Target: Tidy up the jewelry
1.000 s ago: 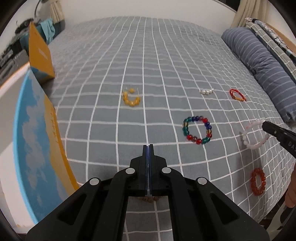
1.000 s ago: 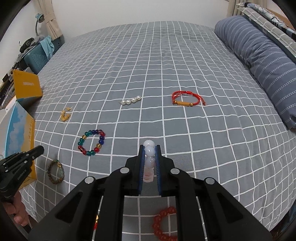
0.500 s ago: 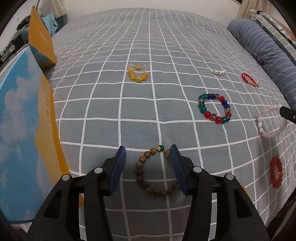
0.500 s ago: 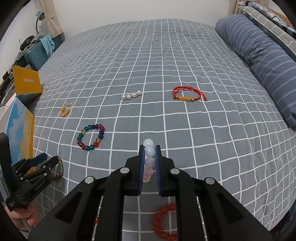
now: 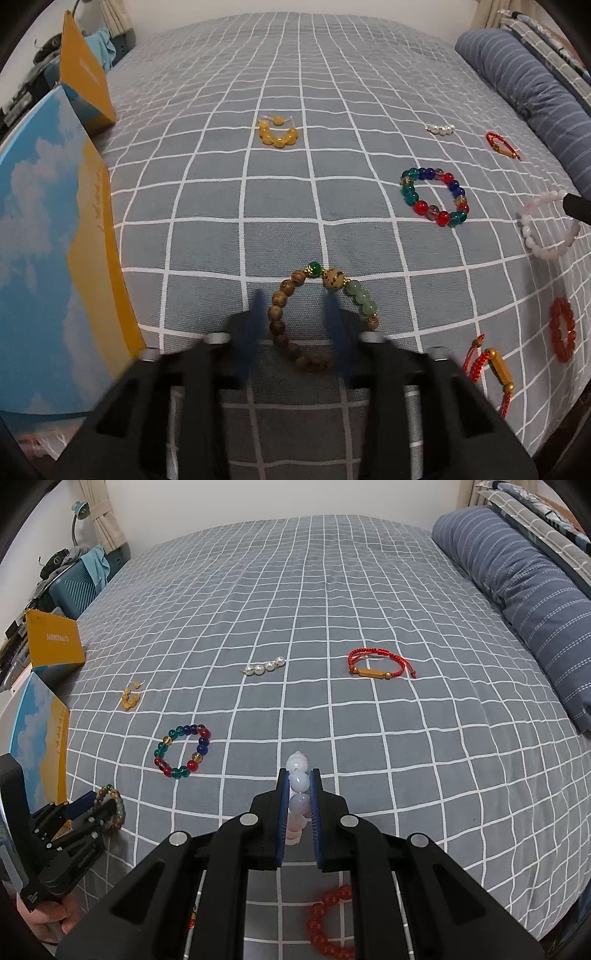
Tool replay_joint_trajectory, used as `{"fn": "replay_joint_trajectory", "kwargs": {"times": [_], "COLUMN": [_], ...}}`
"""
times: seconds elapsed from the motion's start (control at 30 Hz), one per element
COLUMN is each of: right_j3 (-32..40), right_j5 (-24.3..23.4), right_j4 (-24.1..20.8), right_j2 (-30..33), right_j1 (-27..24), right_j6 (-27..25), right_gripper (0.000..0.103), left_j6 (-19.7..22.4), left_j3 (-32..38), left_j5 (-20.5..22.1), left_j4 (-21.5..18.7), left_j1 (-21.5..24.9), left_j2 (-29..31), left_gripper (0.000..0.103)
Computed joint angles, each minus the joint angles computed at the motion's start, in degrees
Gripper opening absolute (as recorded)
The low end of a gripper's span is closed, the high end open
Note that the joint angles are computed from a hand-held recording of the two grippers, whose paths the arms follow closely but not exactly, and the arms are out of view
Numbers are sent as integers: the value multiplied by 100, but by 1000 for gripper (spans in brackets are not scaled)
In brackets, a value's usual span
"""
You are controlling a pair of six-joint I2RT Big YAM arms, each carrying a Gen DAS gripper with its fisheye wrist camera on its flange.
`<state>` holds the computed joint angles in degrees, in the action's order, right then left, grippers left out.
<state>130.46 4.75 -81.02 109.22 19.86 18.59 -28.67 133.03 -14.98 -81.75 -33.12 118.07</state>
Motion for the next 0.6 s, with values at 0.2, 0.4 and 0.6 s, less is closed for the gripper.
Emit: {"fn": "replay_joint_trajectory", "kwargs": {"times": [0.2,0.4,0.6], "right_j3": [5,86,124], "right_j5": [-5,17,79], "right_j4": [-2,-12,-7], "right_j2": [-8,-39,-91], "right_j1": [-2,4,27], "right_j6": [5,1,0], "right_gripper": [10,10,10], "left_j6": [-50,-60,-7], "left_j3": [50,343,913], "left_j5": [333,479,360], "left_j4": [15,-7,-209], "left_j1": [83,82,23], "left_j2": [-34,-45,82], "left_gripper": [7,7,7]}}
